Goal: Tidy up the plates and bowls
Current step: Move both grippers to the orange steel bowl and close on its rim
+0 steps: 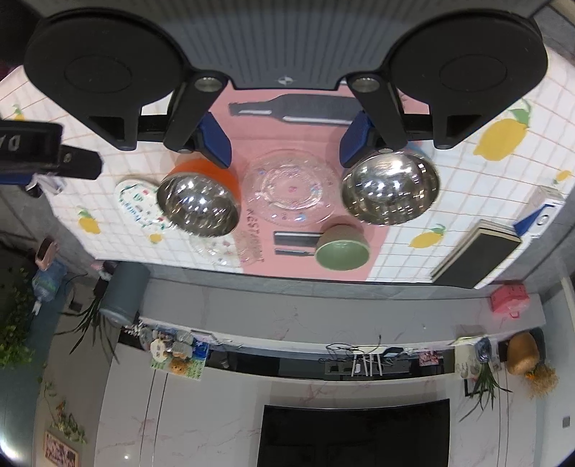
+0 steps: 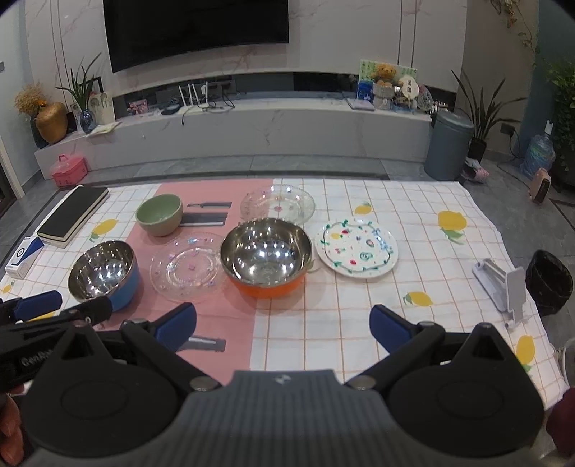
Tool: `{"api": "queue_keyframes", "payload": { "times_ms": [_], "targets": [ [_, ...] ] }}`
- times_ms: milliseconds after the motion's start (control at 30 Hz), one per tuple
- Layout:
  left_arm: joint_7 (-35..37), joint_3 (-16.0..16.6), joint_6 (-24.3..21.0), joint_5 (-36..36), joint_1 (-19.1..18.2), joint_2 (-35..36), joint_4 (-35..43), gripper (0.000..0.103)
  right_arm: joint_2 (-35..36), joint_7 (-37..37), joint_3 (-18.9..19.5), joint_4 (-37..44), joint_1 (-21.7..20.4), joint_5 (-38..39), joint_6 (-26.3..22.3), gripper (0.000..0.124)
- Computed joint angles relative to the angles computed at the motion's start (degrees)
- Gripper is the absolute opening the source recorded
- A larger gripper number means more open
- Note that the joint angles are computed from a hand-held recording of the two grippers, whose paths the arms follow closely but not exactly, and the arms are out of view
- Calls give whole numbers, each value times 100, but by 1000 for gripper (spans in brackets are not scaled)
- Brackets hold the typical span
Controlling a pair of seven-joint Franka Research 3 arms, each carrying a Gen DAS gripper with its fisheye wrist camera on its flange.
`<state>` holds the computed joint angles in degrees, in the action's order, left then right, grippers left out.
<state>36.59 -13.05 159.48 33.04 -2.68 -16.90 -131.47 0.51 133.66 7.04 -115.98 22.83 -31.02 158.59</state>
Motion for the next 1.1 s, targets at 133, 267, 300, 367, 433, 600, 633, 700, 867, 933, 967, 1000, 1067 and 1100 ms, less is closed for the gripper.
{"api": "queue_keyframes", "payload": {
  "times_ms": [133,267,300,367,433,600,633,700,867,933,967,1000,1067,1100],
  "targets": [
    [239,105,391,-50,-5,257,175,77,209,331,-143,39,-53,-645,561,100],
    [366,145,731,-63,12,652,462,68,569,419,-349,313,19,-864,834,90],
    [399,157,804,-76,6,765,540,63,666,359,-398,388,42,-775,890,86],
    [512,208,900,-171,-28,986,692,56,865,155,-480,550,89,-471,980,79],
    [633,264,978,-315,-73,1208,857,51,1070,-43,-560,732,144,-186,992,70],
    [1605,377,1135,-1644,-217,1833,1287,39,1684,-699,-630,1353,202,636,764,51],
    [1904,351,1116,-2052,-206,1955,1381,39,1816,-891,-594,1498,173,859,699,48],
    [2489,234,1054,-2850,-129,2211,1584,37,2074,-1198,-567,1771,143,1231,621,45],
    [2425,278,773,-2965,-154,2761,2098,37,2714,-1756,-659,2542,241,1891,206,39],
    [2402,257,683,-2973,-142,2934,2266,37,2933,-1889,-728,2802,296,2138,56,38],
    [2410,236,645,-2987,-128,2998,2328,36,3032,-1932,-774,2913,332,2241,-3,37],
    [2391,242,590,-2952,-139,3095,2426,36,3107,-1961,-813,2996,360,2336,-52,36],
    [2336,265,462,-2852,-172,3233,2576,34,3263,-2003,-876,3178,401,2489,-164,33],
    [2315,272,416,-2808,-184,3290,2636,32,3321,-2008,-914,3243,424,2536,-205,31]
  ]
}}
